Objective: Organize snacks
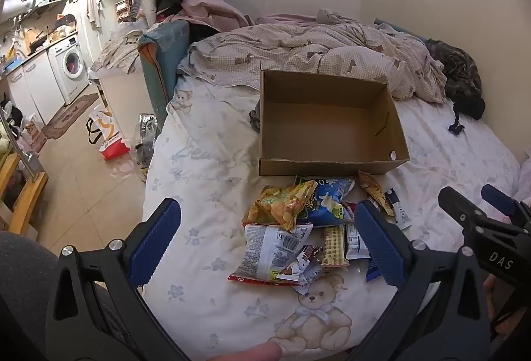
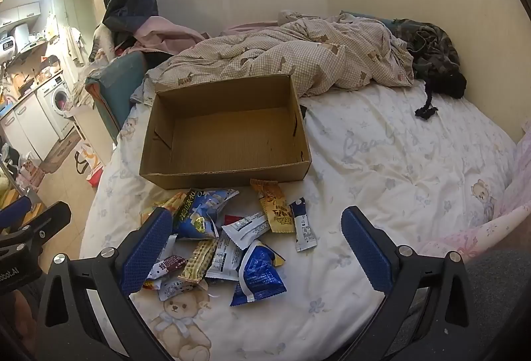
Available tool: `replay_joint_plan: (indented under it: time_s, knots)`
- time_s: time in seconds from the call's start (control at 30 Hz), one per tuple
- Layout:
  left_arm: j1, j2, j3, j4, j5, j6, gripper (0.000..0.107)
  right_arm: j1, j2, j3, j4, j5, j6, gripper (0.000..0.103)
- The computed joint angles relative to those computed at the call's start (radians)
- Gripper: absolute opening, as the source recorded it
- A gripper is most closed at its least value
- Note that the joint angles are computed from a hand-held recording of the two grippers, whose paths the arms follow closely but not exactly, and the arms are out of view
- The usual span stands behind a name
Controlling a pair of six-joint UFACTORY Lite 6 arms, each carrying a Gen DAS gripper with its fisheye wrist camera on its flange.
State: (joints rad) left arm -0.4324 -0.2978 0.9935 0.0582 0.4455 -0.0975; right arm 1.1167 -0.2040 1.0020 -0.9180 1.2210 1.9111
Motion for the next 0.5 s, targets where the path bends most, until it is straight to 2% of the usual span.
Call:
replay_joint_plan:
  time_s: [0.5]
  knots:
    - [0.001,0.001,0.001,-0.006,0.002,0.005,0.103,0.002,-0.008,-0.006,-0.006,-0.004,0.008,0.103]
